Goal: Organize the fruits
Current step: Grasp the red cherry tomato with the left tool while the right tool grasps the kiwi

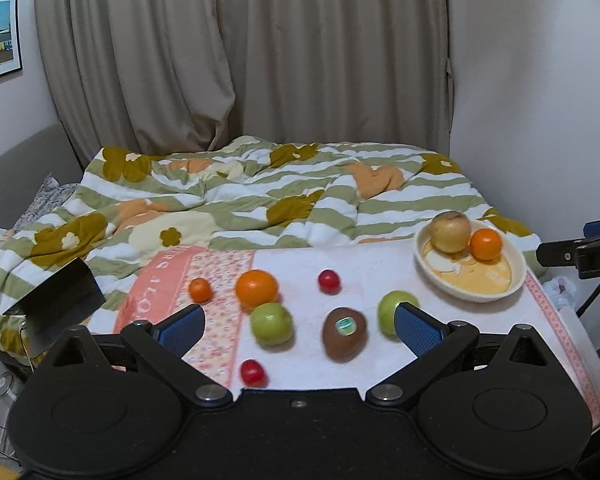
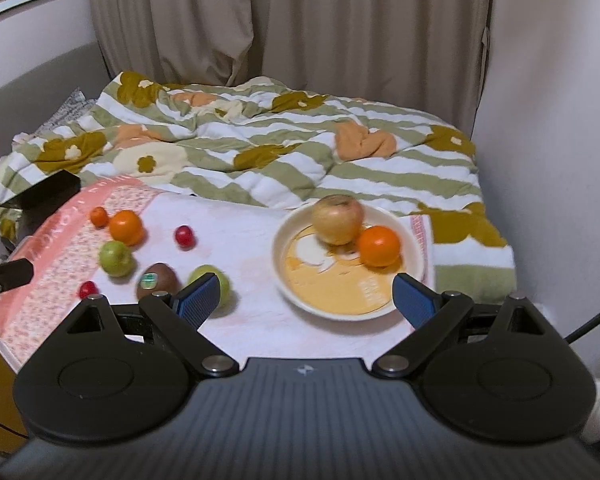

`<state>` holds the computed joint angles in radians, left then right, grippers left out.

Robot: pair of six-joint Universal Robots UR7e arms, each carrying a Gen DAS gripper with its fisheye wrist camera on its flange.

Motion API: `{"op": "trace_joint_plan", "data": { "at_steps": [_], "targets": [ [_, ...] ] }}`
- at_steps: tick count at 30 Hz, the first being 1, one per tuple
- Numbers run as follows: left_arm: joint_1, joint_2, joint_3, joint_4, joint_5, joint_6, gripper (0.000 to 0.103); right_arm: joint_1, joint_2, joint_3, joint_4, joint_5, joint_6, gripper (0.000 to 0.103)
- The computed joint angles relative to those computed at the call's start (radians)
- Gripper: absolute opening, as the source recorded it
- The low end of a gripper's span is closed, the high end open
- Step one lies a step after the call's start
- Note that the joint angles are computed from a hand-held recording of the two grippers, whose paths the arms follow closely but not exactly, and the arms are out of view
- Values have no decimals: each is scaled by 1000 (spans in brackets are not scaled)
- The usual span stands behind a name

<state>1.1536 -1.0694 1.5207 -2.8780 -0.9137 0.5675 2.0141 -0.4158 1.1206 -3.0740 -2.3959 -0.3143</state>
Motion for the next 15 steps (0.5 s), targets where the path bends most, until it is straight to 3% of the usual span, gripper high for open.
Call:
{"op": "trace_joint_plan", "data": {
  "at_steps": [5,15],
  "targets": [
    [40,-14,-31,35,-51,49,102,26,60,-51,33,-32,45,103],
    [154,23,-226,333,-199,98,102,73,243,-308,210,-135,218,103]
  ]
}}
